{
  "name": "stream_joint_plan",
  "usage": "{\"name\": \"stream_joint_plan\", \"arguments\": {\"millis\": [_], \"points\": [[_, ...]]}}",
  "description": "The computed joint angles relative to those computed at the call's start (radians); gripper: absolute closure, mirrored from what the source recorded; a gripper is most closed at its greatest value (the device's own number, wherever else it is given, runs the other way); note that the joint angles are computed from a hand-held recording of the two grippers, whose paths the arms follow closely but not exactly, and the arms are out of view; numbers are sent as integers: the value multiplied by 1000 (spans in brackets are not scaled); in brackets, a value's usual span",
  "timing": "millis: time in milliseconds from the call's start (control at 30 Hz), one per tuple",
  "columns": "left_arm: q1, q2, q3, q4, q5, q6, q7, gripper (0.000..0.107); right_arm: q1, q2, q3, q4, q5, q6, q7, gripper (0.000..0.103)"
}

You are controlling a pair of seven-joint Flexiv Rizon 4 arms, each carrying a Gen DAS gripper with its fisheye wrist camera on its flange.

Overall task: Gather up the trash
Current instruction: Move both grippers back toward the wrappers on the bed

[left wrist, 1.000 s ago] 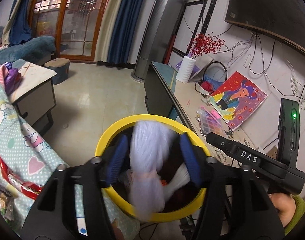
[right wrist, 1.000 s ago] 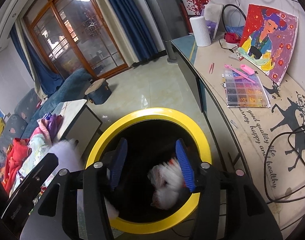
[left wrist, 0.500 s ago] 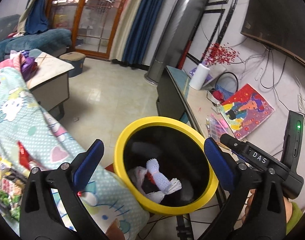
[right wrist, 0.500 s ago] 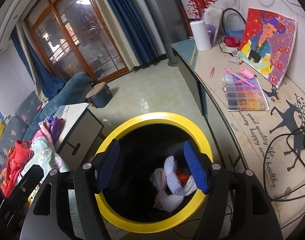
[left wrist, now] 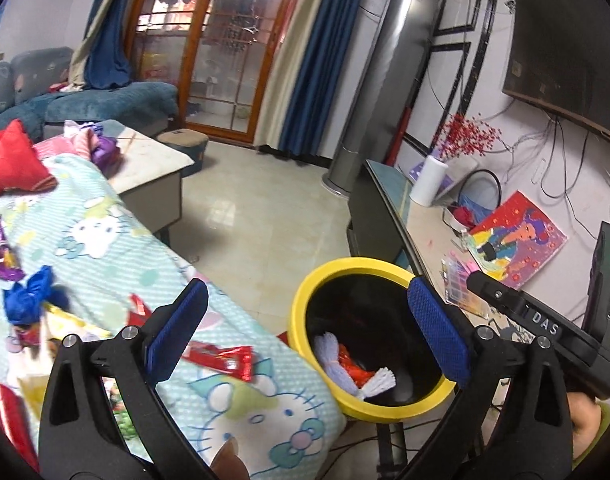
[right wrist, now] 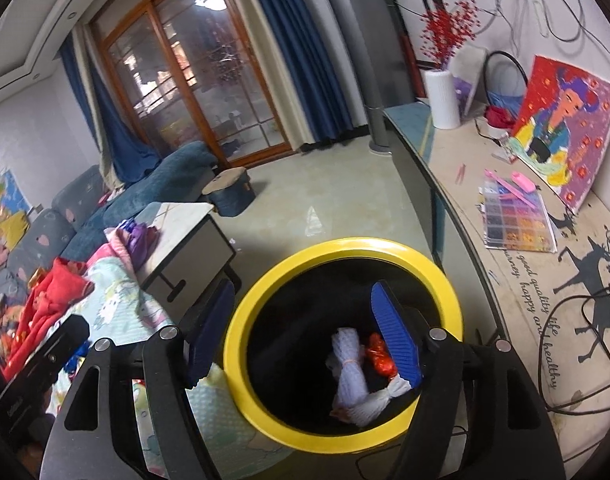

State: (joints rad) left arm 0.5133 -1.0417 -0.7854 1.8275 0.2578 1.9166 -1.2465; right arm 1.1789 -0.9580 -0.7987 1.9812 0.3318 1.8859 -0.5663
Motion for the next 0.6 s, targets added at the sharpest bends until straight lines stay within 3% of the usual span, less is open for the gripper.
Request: {"name": "stream_joint_plan", "arguments": {"millis": [400, 600], "points": [[58, 46, 37, 50, 36, 68, -86, 15, 69, 3, -28, -20, -21, -2, -61, 29], [80, 63, 57, 57, 58, 88, -142, 15, 72, 12, -3, -48, -54, -13, -102, 28]]}}
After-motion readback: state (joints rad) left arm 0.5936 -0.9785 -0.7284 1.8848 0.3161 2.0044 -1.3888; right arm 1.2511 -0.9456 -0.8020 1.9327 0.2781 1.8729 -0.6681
